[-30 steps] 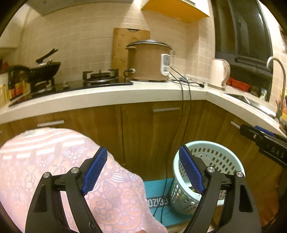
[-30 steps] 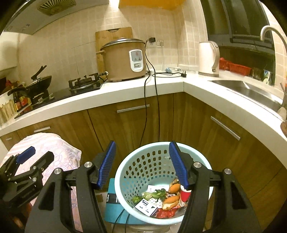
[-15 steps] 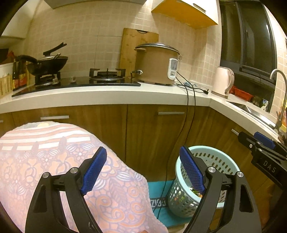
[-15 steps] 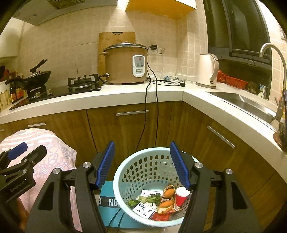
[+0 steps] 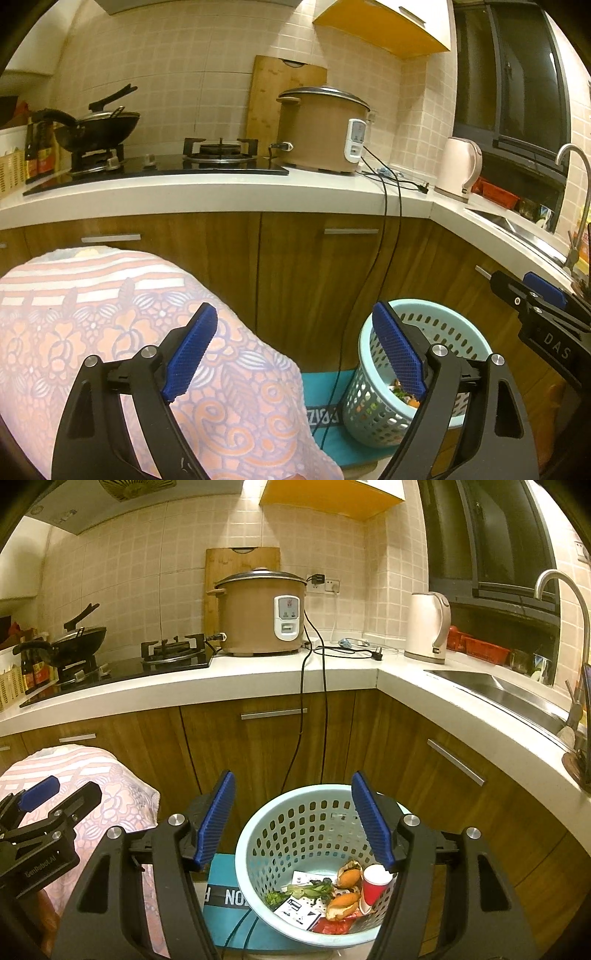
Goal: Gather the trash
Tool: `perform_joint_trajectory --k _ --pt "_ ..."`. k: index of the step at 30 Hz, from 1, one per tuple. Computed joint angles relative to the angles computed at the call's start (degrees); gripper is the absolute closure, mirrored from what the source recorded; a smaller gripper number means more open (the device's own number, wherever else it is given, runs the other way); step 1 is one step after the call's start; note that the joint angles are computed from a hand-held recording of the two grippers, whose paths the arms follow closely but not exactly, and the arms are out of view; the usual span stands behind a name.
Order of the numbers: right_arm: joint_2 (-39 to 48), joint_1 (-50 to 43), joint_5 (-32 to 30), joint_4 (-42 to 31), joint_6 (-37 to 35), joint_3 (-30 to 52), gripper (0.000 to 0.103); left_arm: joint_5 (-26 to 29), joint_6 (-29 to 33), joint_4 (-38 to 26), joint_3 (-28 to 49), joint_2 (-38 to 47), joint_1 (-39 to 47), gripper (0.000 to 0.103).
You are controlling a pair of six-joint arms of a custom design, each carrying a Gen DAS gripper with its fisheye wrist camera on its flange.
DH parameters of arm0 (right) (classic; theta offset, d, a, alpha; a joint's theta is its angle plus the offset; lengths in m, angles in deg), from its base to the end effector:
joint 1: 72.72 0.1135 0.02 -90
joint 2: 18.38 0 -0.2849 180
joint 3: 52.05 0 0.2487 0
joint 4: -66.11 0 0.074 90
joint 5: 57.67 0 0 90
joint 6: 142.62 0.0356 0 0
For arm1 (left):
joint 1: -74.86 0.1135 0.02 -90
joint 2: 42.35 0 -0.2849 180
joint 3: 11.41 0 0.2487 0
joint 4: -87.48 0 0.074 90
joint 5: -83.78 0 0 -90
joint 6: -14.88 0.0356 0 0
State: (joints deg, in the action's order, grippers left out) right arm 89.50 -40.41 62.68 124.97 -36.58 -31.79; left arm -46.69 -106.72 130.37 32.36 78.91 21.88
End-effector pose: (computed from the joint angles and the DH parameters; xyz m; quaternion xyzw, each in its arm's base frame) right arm 0.1868 0.0968 0.0858 0.0145 0.8411 -0.0042 0.5407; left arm 0.2020 -0.2295 0.0568 -0.0039 0.8462 -0.0669 0.5287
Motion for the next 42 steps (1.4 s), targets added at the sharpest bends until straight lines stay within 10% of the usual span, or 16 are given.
perform_joint_trajectory --k 42 --pt "-0.6 -1.9 -3.1 0.3 1.8 -0.7 0.039 1.1 -0.1 0.3 0.2 0.7 0.1 0.019"
